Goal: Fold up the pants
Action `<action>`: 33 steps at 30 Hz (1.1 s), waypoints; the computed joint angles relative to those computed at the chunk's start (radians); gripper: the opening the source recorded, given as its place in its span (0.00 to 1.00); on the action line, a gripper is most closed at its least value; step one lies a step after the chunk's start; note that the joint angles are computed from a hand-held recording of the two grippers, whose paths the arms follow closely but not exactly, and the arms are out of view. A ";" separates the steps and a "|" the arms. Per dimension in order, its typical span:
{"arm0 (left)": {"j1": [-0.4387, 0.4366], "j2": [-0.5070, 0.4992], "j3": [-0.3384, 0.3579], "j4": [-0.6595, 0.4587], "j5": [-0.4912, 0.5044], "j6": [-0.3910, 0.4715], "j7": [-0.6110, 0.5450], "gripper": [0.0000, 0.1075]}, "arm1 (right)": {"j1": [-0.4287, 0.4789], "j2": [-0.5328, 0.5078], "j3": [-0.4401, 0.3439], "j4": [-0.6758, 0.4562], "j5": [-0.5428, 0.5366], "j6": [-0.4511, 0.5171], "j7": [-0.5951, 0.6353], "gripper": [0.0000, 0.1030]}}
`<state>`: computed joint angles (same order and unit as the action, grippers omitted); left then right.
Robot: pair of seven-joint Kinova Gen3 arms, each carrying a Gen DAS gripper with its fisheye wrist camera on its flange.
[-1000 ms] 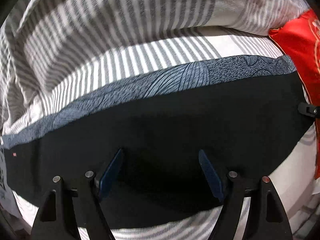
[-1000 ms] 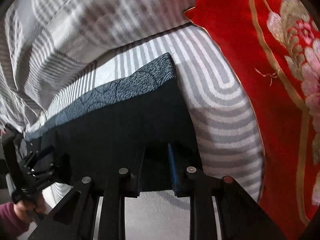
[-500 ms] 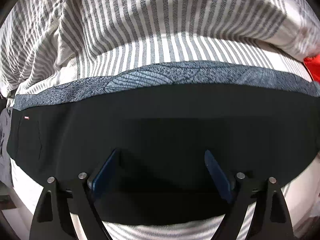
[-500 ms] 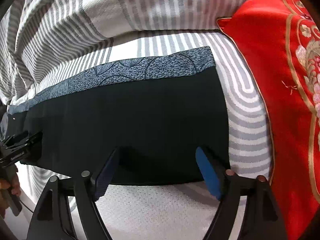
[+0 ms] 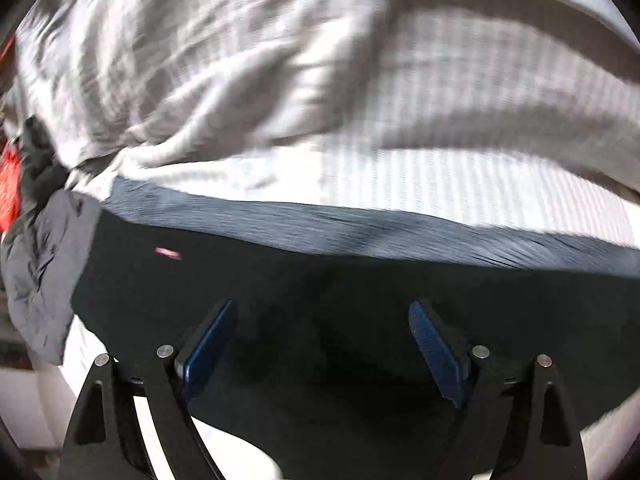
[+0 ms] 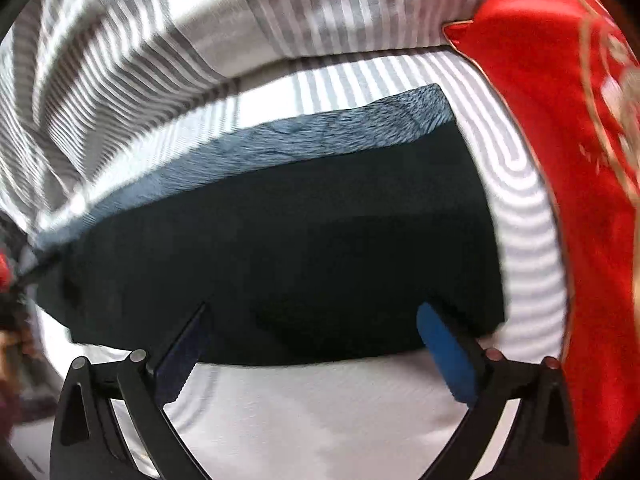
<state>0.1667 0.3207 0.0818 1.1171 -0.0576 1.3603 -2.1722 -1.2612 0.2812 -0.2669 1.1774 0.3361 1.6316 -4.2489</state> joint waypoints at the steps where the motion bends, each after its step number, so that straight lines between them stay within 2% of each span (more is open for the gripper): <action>1: -0.002 0.017 -0.005 -0.004 -0.024 -0.022 0.003 0.83 | -0.020 0.009 0.005 -0.020 0.041 -0.003 -0.025 0.98; 3: 0.026 0.044 -0.054 0.027 -0.101 -0.100 0.001 0.83 | -0.038 0.035 0.007 -0.066 0.122 -0.027 -0.049 0.98; 5: -0.003 0.081 -0.062 0.029 -0.125 -0.138 -0.039 0.84 | -0.038 0.062 0.016 -0.097 0.203 -0.103 -0.048 0.97; 7: -0.075 0.112 -0.026 -0.004 -0.084 -0.128 -0.088 0.90 | -0.038 0.112 0.037 -0.147 0.285 -0.183 -0.016 0.97; 9: -0.090 0.115 -0.019 -0.023 -0.071 -0.114 -0.168 0.90 | -0.032 0.196 0.064 -0.229 0.366 -0.264 0.002 0.97; 12: -0.127 0.126 0.010 -0.076 -0.021 -0.100 -0.281 0.90 | 0.054 0.335 -0.009 -0.350 0.488 -0.386 -0.004 0.91; 14: -0.166 0.155 0.012 -0.166 0.052 -0.054 -0.343 0.90 | 0.080 0.422 -0.016 -0.425 0.526 -0.468 -0.008 0.85; 16: -0.191 0.202 0.008 -0.258 0.087 -0.012 -0.348 0.90 | 0.079 0.497 0.050 -0.498 0.498 -0.548 -0.010 0.78; 18: -0.196 0.264 -0.012 -0.349 0.082 0.014 -0.339 0.90 | 0.070 0.548 0.116 -0.573 0.424 -0.579 0.034 0.74; 20: -0.197 0.316 -0.036 -0.412 0.066 0.045 -0.343 0.90 | 0.087 0.586 0.109 -0.630 0.399 -0.586 0.102 0.70; 22: -0.231 0.361 -0.013 -0.480 0.103 0.099 -0.344 0.90 | 0.117 0.620 0.048 -0.681 0.433 -0.572 0.140 0.64; 24: -0.244 0.365 -0.008 -0.483 0.121 0.102 -0.360 0.90 | 0.131 0.628 0.020 -0.701 0.441 -0.548 0.163 0.63; 27: -0.249 0.345 -0.009 -0.438 0.134 0.072 -0.373 0.90 | 0.134 0.639 0.058 -0.731 0.367 -0.520 0.186 0.56; 29: -0.254 0.359 -0.007 -0.464 0.144 0.099 -0.372 0.90 | 0.150 0.636 0.064 -0.716 0.341 -0.530 0.163 0.48; 30: -0.258 0.385 -0.006 -0.502 0.148 0.112 -0.372 0.90 | 0.153 0.635 0.077 -0.713 0.317 -0.533 0.154 0.32; 31: -0.260 0.396 0.002 -0.522 0.143 0.129 -0.372 0.90 | 0.160 0.632 0.074 -0.711 0.300 -0.530 0.152 0.13; 32: -0.258 0.397 -0.008 -0.523 0.152 0.129 -0.374 0.90 | 0.162 0.624 0.079 -0.700 0.299 -0.531 0.147 0.08; 33: -0.259 0.379 -0.001 -0.506 0.146 0.140 -0.380 0.90 | 0.151 0.611 0.097 -0.686 0.314 -0.533 0.131 0.08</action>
